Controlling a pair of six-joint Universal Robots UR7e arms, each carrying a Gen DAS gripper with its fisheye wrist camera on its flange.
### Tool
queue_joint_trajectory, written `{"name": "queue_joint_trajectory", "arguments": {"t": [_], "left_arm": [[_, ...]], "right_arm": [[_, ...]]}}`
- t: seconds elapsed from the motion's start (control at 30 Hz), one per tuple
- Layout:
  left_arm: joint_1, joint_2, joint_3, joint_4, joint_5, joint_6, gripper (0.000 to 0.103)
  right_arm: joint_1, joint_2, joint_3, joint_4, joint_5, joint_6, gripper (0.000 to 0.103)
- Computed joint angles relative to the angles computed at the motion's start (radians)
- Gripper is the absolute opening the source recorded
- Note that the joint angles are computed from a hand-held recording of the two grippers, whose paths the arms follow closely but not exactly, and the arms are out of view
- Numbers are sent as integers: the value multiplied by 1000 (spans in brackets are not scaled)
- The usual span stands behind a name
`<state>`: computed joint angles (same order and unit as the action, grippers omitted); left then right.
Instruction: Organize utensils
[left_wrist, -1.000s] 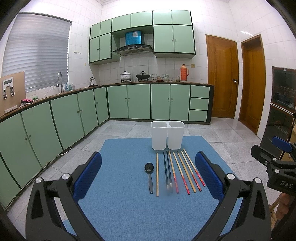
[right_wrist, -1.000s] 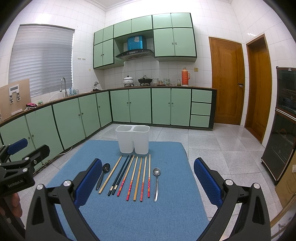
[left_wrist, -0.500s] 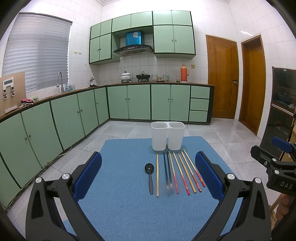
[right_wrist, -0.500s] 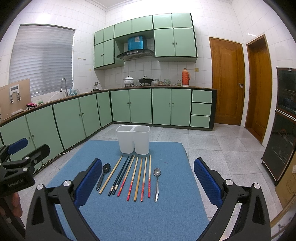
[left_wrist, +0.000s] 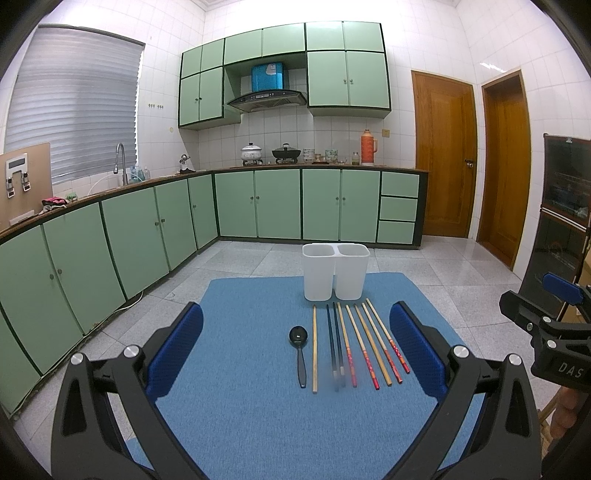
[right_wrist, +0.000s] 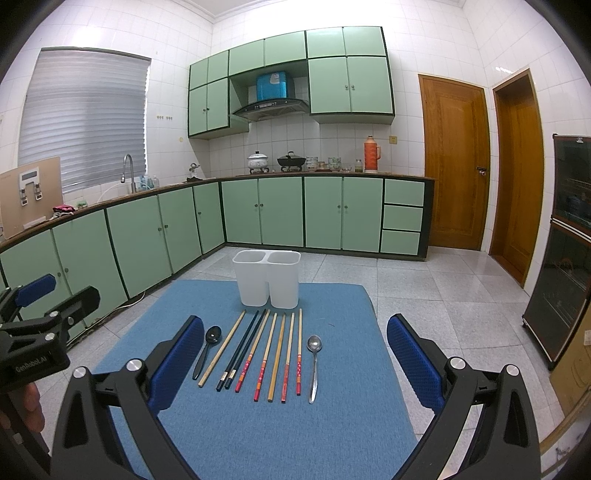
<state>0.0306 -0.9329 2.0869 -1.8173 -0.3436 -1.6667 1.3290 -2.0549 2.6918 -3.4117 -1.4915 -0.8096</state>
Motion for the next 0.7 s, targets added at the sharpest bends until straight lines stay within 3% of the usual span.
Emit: {"name": "queue_joint_trajectory", "arguments": {"t": [0.37, 0.53, 0.7], "left_arm": [[8, 10, -9, -14, 5, 12, 98], [12, -61, 2, 72, -14, -15, 98], [58, -65, 5, 53, -25, 14, 98]], "right_arm": [[3, 8, -7, 4, -8, -2, 97], [36, 84, -21, -52, -57, 6, 97], [67, 184, -69, -82, -124, 9, 97]]}}
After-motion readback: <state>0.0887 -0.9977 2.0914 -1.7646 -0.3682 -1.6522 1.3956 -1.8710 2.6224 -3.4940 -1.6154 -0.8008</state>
